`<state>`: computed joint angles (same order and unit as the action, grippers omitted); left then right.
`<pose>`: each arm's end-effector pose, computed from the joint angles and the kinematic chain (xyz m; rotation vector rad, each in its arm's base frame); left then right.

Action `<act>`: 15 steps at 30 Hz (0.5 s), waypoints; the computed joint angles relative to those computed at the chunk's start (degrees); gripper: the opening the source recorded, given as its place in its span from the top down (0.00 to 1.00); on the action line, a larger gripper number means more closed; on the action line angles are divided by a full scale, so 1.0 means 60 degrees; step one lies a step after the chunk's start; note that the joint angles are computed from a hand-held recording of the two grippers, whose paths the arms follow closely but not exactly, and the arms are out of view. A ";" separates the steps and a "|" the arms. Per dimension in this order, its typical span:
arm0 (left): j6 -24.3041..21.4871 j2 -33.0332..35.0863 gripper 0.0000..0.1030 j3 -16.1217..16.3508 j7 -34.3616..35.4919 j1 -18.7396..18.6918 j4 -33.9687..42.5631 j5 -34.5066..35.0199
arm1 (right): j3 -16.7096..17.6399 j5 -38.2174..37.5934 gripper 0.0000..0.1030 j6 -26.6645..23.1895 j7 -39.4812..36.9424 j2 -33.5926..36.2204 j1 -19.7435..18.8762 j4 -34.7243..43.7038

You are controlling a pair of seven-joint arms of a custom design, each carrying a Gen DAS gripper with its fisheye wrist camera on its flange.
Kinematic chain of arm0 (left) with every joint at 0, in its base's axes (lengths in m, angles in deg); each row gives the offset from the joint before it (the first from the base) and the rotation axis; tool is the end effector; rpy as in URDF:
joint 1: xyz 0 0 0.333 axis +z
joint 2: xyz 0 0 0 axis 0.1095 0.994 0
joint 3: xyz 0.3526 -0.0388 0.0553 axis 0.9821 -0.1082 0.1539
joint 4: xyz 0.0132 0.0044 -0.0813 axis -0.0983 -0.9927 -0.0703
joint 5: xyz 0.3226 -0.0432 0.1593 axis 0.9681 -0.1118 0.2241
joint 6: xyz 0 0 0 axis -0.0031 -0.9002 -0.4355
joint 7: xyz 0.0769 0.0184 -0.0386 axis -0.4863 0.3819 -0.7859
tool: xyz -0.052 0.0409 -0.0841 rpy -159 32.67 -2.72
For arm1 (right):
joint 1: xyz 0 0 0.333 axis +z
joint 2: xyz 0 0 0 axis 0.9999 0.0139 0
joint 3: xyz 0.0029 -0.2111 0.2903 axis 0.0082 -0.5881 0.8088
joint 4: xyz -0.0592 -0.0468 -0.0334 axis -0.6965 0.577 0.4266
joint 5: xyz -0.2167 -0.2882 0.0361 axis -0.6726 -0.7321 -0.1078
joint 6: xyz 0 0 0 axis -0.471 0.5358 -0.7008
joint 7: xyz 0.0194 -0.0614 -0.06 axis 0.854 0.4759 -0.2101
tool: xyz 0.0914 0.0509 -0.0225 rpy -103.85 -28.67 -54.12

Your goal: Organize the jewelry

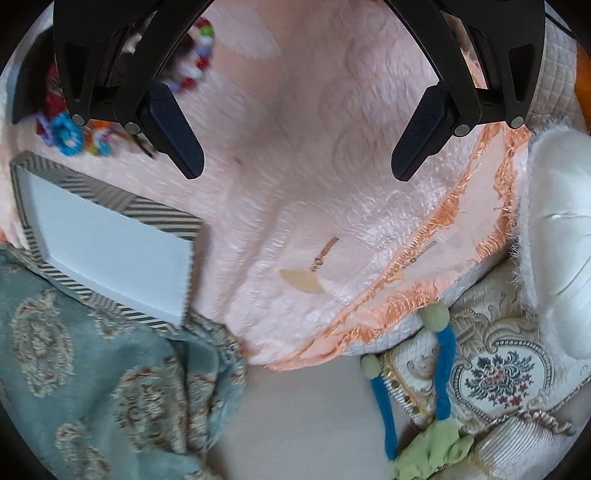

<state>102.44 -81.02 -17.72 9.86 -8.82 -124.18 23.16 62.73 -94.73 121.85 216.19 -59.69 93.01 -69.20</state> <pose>0.4800 -0.2794 0.5288 -1.8112 1.7483 -0.6363 0.3863 0.1658 0.5616 -1.5986 2.0733 -0.6882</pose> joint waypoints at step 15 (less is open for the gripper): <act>0.0094 -0.1055 0.01 -0.0505 -0.0203 -0.0140 -0.0583 0.0120 | 0.0690 -0.0391 0.00 -0.0528 0.0919 -0.0294 0.0434 0.0345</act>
